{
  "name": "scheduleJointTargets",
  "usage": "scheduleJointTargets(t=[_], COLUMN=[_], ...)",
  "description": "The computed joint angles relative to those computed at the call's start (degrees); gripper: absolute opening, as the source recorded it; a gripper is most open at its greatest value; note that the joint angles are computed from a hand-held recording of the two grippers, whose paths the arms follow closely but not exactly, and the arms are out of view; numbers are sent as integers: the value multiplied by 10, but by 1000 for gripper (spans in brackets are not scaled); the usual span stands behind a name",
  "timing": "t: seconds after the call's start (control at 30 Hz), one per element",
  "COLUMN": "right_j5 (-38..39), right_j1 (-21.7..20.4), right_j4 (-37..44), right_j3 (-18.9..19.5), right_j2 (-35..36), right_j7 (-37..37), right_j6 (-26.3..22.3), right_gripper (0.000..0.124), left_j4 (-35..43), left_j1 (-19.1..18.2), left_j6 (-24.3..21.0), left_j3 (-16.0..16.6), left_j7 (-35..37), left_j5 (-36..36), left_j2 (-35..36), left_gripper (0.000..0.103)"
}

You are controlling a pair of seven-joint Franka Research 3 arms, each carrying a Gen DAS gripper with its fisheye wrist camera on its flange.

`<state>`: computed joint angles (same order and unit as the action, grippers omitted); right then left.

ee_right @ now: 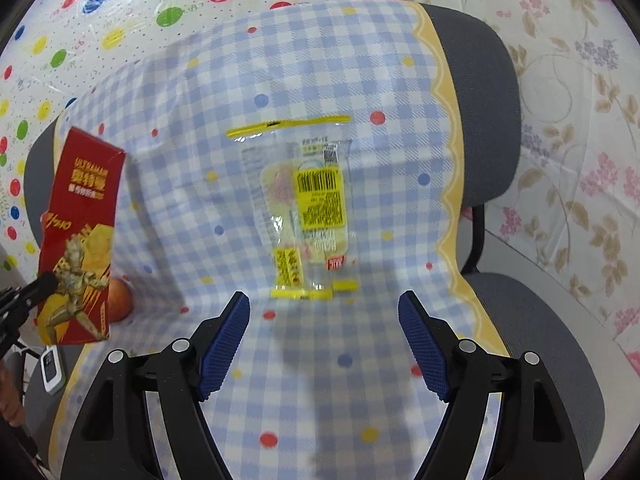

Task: Collect trash
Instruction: 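Grasp the red Ultraman snack packet with the left gripper, then grasp the clear yellow-labelled packet with the right gripper while the left gripper holds the red packet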

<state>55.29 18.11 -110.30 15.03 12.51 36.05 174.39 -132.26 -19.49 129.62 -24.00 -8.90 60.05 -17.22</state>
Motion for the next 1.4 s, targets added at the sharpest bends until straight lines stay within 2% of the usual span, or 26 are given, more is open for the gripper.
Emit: scheduleJointTargets(t=[0.13, 0.37, 0.43, 0.6, 0.77, 0.9, 0.97, 1.03, 1.2, 1.3, 1.37, 1.4], right_j5=[-96, -198, -214, -261, -305, -313, -301, -295, -246, -223, -197, -183], right_j1=[23, 22, 17, 24, 33, 21, 4, 4, -10, -12, -20, -23], right_j4=[81, 204, 233, 281, 320, 341, 331, 318, 210, 155, 127, 112], right_j3=[-33, -33, -22, -24, -40, -27, -4, -4, 12, 4, 5, 7], right_j2=[67, 160, 177, 201, 217, 223, 215, 202, 129, 90, 75, 69], right_j7=[87, 172, 178, 202, 226, 217, 187, 177, 121, 115, 103, 93], right_j6=[-19, -37, -34, -21, -42, -79, -102, -119, -91, -81, -87, -85], right_gripper=[77, 69, 68, 68, 67, 43, 26, 0, 0, 4, 18, 34], left_j4=[3, -8, -13, -23, -27, -25, -25, -27, -29, -29, -28, -28], left_j1=[8, 16, 18, 23, 27, 28, 27, 24, 12, 2, -5, -7], left_j6=[14, 38, 43, 58, 64, 58, 56, 53, 27, 9, -5, -8], left_j3=[10, 23, 24, 26, 24, 22, 21, 20, 6, -2, -9, -11], left_j7=[-2, -15, -19, -26, -30, -27, -25, -24, -23, -22, -25, -27], left_j5=[5, 11, 11, 13, 12, 7, 2, -4, -22, -41, -49, -51], left_j2=[16, 26, 23, 16, 12, 12, 11, 7, -6, -14, -13, -11], left_gripper=[0, 0, 0, 0, 0, 0, 0, 0, 0, 0, 0, 0])
